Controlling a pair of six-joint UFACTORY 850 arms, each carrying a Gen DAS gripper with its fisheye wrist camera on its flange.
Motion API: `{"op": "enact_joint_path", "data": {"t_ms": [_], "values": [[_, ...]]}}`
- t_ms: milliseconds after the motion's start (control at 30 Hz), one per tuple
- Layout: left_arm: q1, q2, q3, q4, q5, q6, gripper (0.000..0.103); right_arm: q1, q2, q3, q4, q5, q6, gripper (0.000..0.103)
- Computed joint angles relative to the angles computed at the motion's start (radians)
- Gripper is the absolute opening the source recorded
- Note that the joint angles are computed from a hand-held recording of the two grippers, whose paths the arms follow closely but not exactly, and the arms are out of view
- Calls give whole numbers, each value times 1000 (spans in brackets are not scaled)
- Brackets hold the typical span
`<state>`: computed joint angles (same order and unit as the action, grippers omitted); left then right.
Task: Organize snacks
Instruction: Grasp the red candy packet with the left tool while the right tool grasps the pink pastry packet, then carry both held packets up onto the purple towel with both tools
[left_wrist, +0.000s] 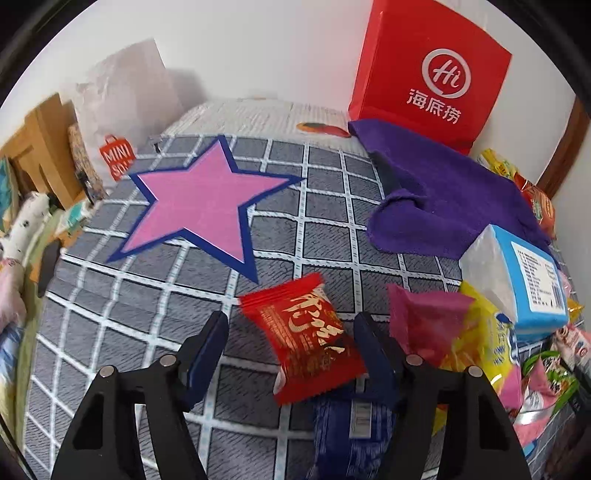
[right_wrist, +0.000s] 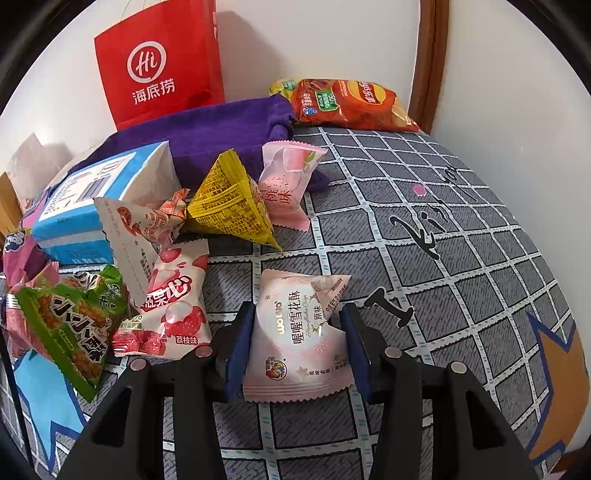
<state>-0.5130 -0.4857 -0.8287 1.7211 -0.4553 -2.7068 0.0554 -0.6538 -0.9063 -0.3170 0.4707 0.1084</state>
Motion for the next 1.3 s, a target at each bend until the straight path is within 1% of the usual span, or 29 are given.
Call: {"op": "enact_joint_path", "data": {"t_ms": [67,100,133,333,433,500,633,700,800,867,900,1033,1167,1300], "values": [[8,-6,-2,6,13,-5,59,3,-1,0,15,0,-16,46],[6,-9,-2,-6,10,8,50,0,-2,-3,-3,-1,3,46],[1,-10,-3,-40,2,42,46,-3,-4,-5,-21,-1,23,46],[-10,-25,-21,-126,-23,155,46,-3,-7,-8,-19,1,19,47],[-2,-17,-9,-67,-16,75,46,-3,-7,-7,-19,2,20,47],[0,-12,-1,-45,-14,52,44,-3,-7,-7,-19,2,20,47],[-8,25,33,22,1,-33,43,-3,-8,-7,-20,3,21,47],[-20,46,45,14,-7,-28,43,-3,-7,-6,-22,5,22,47],[-43,81,56,-25,-29,22,43,-5,-2,1,-30,13,29,43],[-58,102,60,-49,-46,57,42,-3,4,9,7,15,3,41],[-62,109,60,-56,-51,68,41,-3,11,17,21,16,-7,41],[-71,140,63,-53,-54,84,41,-29,57,56,-61,35,86,41],[-82,155,50,-47,-62,98,40,-41,141,109,-29,60,45,41],[-90,162,16,-45,-65,135,40,-50,214,117,-83,43,94,41]]}}
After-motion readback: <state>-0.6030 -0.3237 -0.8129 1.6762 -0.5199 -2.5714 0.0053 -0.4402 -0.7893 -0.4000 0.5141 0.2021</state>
